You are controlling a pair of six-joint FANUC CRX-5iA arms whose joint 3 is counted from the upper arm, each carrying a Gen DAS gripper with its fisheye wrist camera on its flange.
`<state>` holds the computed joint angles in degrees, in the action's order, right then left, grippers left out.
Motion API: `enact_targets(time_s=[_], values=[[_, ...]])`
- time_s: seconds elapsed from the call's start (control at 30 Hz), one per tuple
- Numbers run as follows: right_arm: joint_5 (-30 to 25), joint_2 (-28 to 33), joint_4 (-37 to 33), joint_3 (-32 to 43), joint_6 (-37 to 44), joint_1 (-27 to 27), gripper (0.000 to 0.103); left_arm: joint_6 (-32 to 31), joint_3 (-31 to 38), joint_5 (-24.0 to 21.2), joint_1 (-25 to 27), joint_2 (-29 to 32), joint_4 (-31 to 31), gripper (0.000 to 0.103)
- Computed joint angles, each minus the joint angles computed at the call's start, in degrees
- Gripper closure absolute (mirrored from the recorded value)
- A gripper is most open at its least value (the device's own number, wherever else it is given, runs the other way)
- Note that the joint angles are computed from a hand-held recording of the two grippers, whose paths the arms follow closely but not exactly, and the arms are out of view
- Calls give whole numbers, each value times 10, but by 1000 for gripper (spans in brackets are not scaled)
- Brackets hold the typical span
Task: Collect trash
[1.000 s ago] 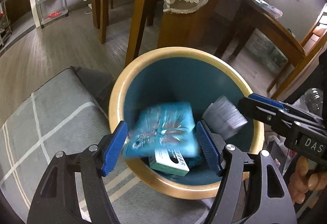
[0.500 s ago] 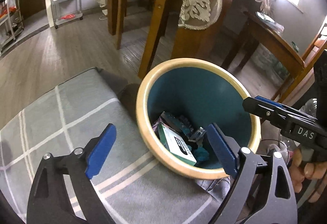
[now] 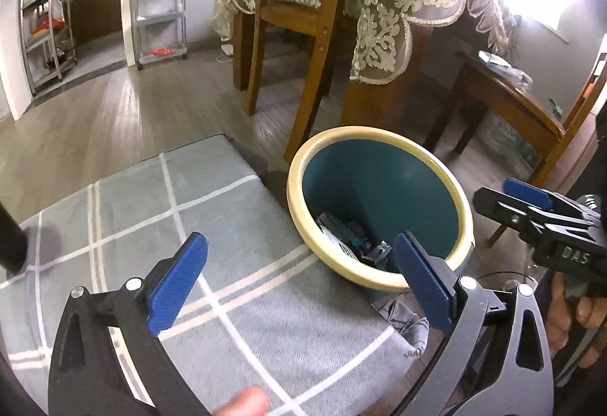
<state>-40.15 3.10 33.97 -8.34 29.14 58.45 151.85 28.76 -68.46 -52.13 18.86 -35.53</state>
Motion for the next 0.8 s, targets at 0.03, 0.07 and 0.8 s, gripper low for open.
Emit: enact_targets(time_s=[0.03,0.07,0.8], values=[[0,-9,29,-16,-23,6,10,7,-1,-4,-5,-1,-8,6],[-3,-15,51,-26,-41,11,10,18,1,-15,-15,-1,-22,6],[-61,-80,189,-117,-179,65,5,64,20,-42,-78,-5,-88,6]])
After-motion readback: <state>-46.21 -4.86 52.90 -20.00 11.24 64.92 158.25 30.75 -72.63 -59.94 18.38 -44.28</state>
